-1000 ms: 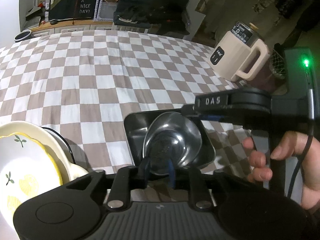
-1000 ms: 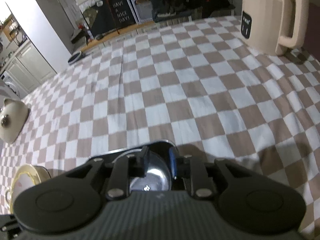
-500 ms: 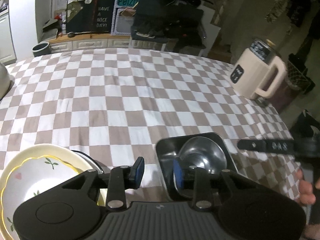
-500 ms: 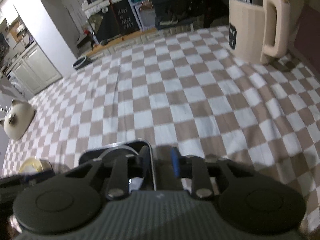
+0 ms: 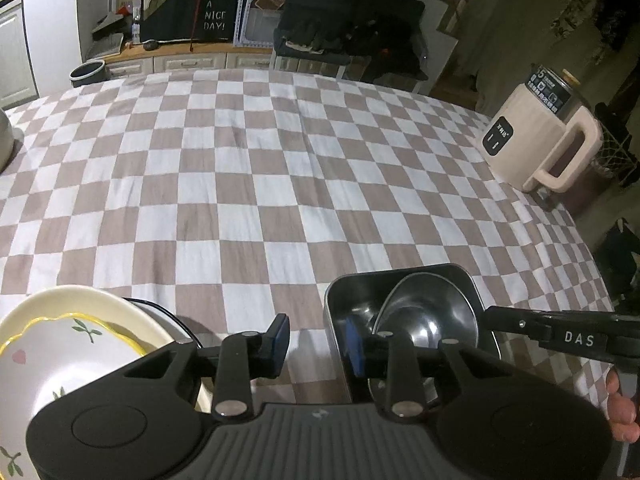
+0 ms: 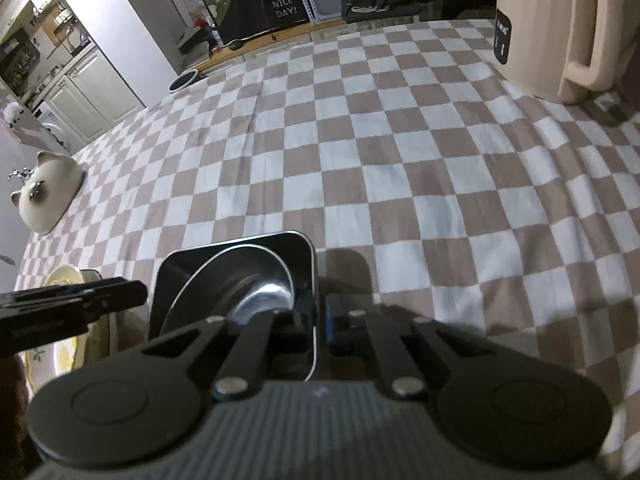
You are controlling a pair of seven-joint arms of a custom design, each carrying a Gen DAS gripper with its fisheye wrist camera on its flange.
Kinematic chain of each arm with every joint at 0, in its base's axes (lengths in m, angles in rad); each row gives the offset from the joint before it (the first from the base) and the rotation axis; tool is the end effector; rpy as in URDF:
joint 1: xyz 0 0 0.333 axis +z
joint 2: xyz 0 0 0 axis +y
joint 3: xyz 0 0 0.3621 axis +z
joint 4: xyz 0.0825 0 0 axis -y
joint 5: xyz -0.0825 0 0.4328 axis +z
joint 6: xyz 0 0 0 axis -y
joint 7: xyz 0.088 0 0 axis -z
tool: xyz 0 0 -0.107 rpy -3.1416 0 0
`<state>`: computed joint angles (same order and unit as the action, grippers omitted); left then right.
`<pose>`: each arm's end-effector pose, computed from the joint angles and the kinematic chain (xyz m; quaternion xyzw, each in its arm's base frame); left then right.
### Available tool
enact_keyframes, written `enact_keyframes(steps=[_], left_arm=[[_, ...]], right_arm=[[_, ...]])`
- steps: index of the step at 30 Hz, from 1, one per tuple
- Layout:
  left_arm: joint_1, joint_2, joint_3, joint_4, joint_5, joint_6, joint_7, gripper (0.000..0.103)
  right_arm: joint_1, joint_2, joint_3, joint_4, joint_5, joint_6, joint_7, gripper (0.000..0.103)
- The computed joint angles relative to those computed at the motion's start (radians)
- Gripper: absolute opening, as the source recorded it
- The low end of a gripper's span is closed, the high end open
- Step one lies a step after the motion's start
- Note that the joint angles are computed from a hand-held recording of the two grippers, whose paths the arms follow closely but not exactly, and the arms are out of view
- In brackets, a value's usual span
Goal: Organize plates and bowls
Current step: 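Lower the oval bowl into the square steel pan with both tools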
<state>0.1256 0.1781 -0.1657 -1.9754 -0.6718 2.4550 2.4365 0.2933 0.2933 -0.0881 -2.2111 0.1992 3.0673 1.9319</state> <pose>0.6673 -0.0220 0.4309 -0.5147 0.8054 -0.2918 0.0363 0.6273 0.1163 0.3136 -0.5547 0.7839 -0.1136 0.2548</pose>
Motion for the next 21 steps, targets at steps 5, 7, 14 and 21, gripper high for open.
enact_keyframes(steps=[5, 7, 14, 21], left_arm=[[-0.002, 0.005, -0.002, 0.001, 0.009, -0.004, 0.000, 0.032], [-0.004, 0.008, -0.001, 0.003, 0.021, -0.005, -0.012, 0.031], [-0.001, 0.022, -0.005, 0.012, 0.042, -0.010, -0.041, 0.031], [0.008, 0.032, -0.008, 0.026, 0.043, -0.030, -0.060, 0.032]], right_arm=[[-0.044, 0.004, 0.045, 0.007, 0.050, -0.018, -0.042, 0.007], [-0.031, 0.007, 0.034, 0.012, 0.037, -0.033, -0.040, 0.007], [-0.097, 0.011, 0.104, 0.015, 0.104, -0.021, -0.107, 0.006], [-0.444, 0.029, 0.481, 0.008, 0.505, 0.045, -0.460, 0.006]])
